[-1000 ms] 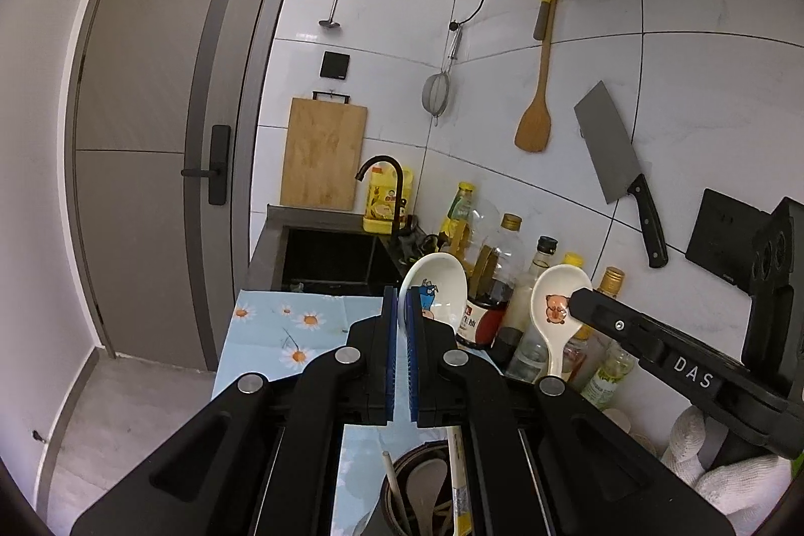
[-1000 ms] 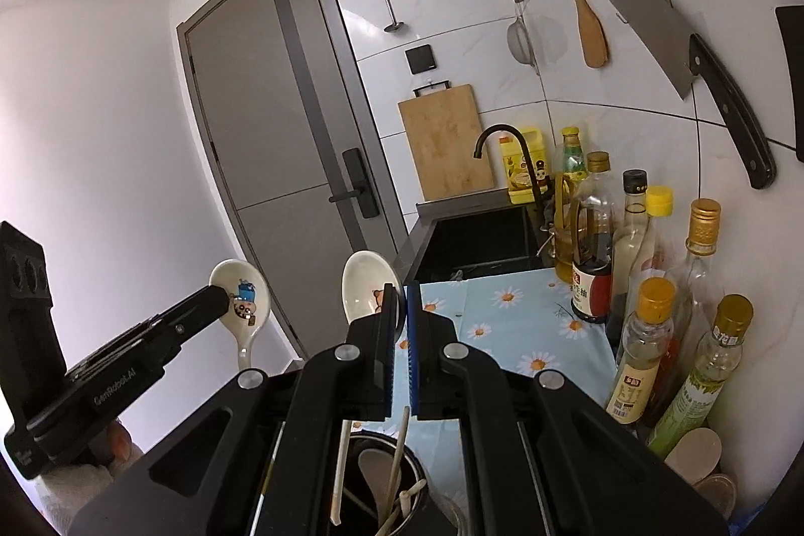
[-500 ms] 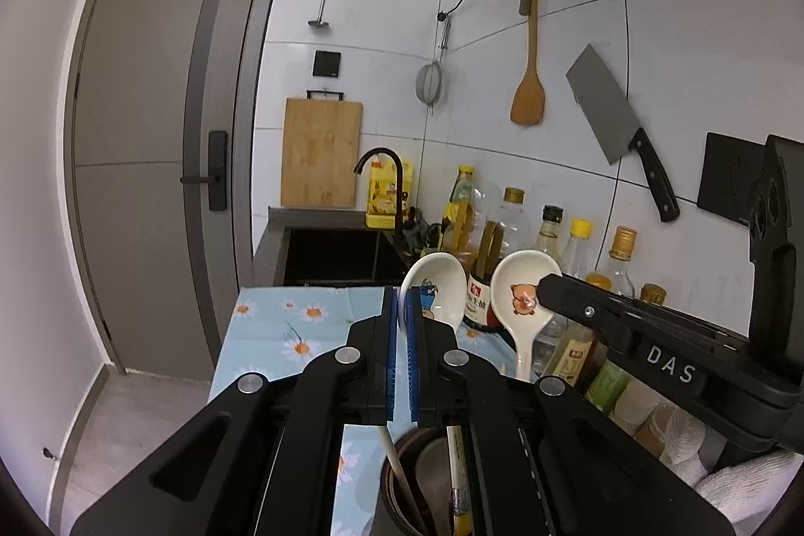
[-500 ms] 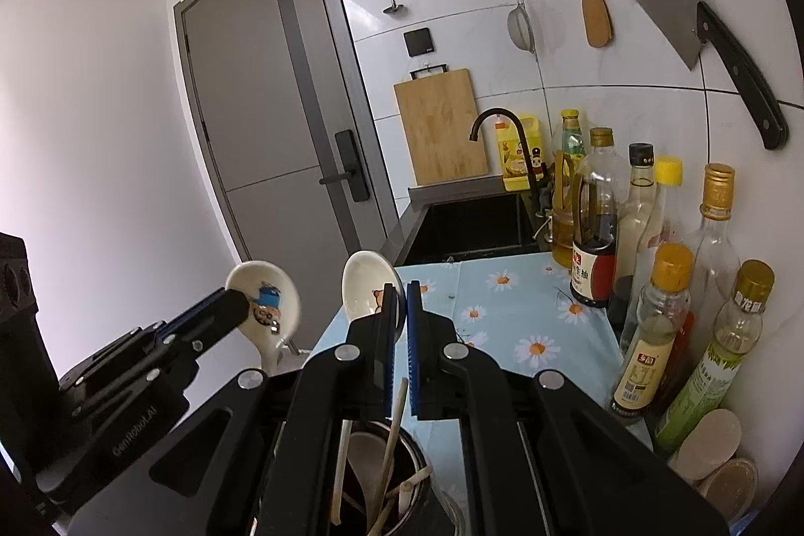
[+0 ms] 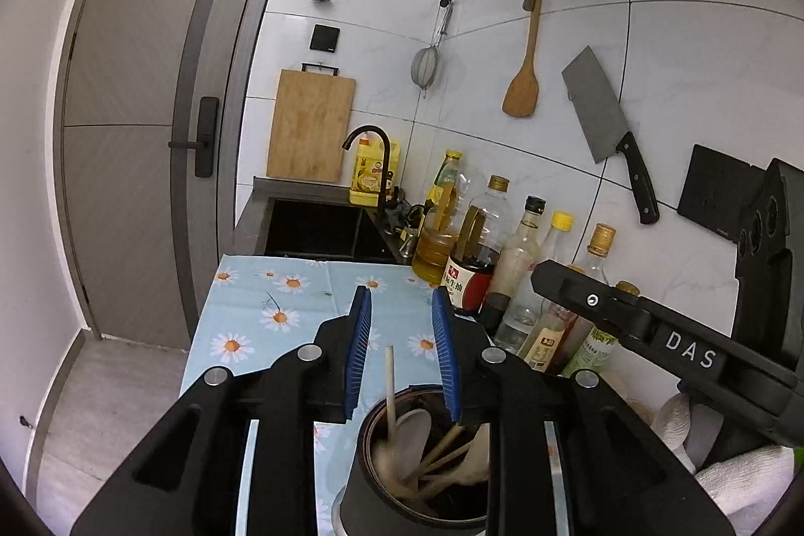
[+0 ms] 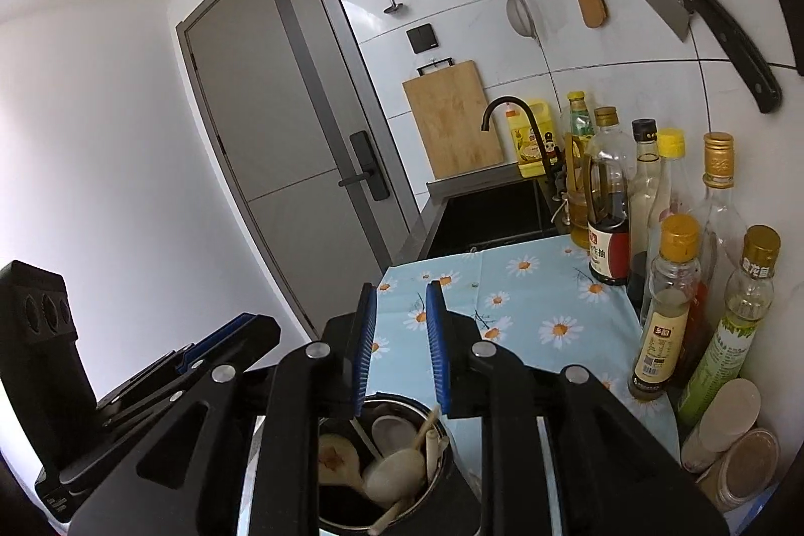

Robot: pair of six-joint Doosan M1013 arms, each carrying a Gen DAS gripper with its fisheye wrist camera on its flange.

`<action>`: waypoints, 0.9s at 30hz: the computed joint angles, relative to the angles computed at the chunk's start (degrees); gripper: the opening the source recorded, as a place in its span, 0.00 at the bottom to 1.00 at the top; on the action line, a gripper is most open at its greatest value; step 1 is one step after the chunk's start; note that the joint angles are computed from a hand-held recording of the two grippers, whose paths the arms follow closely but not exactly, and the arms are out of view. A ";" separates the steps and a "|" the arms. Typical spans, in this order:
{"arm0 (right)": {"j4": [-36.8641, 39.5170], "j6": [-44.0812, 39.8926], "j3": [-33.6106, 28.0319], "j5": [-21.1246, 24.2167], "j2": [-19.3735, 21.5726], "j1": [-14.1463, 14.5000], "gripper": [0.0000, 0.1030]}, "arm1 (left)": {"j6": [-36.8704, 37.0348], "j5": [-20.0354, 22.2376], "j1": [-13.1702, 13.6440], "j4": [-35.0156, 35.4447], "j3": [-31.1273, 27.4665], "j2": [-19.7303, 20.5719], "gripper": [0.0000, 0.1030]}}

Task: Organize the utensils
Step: 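Lower the spoons into the holder and open both tools, then pull both open tools back from the holder down to the two chopsticks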

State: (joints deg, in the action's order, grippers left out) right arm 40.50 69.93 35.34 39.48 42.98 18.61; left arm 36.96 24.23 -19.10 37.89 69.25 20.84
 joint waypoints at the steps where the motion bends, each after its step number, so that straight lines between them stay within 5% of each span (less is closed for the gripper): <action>1: 0.33 -0.10 0.26 -0.12 -0.20 -0.04 0.21 | 0.09 -0.02 -0.04 -0.04 0.05 -0.10 0.23; 11: 3.66 -4.10 1.78 1.44 -1.89 -0.37 0.21 | -2.30 0.01 -0.60 1.70 1.93 -2.03 0.23; 27: 12.66 -13.28 9.16 5.22 -7.91 -1.35 0.29 | -8.25 8.00 -3.82 6.23 5.86 -7.23 0.24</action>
State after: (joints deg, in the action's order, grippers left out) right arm 53.17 56.65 44.50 44.70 35.07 17.26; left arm 28.71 32.23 -22.91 44.12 75.11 13.61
